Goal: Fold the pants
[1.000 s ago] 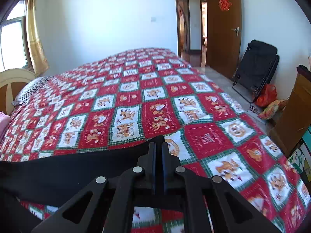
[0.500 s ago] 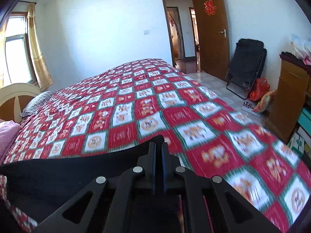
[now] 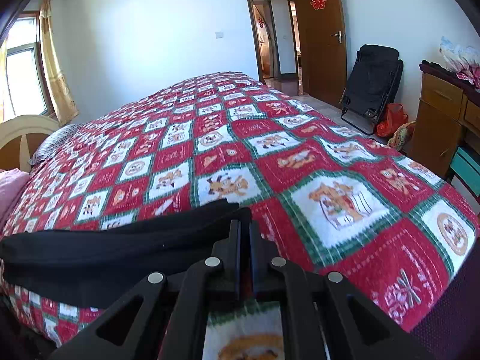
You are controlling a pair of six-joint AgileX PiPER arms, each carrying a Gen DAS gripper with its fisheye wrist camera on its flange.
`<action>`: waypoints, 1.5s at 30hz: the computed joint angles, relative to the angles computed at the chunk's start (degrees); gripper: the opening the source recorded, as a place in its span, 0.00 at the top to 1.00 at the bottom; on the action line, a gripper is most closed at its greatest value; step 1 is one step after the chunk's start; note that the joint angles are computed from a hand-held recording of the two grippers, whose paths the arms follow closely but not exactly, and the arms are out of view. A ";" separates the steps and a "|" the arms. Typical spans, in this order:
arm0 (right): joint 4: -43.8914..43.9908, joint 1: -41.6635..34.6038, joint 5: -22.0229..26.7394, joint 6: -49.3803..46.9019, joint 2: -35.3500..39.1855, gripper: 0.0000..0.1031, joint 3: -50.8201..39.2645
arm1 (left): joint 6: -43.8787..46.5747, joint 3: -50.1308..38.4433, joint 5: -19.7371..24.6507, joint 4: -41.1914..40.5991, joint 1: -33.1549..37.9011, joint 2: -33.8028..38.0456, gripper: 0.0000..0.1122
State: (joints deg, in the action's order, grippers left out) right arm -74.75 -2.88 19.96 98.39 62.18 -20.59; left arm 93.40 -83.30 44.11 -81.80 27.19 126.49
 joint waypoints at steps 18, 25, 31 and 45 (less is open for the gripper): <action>0.46 44.70 35.36 3.69 15.77 0.39 -19.17 | -1.76 -2.70 -2.86 2.21 -5.47 -0.47 0.62; 0.20 48.14 20.71 -9.86 46.27 0.39 -43.95 | -10.99 -6.65 -2.85 10.14 -6.74 1.22 0.88; 6.74 51.04 25.24 -30.90 65.12 0.39 -66.94 | -16.41 -7.78 0.13 13.89 -6.34 0.63 0.92; 4.50 55.56 29.31 -32.22 62.65 0.97 -65.08 | -28.46 -11.98 16.51 19.19 0.04 -0.11 0.93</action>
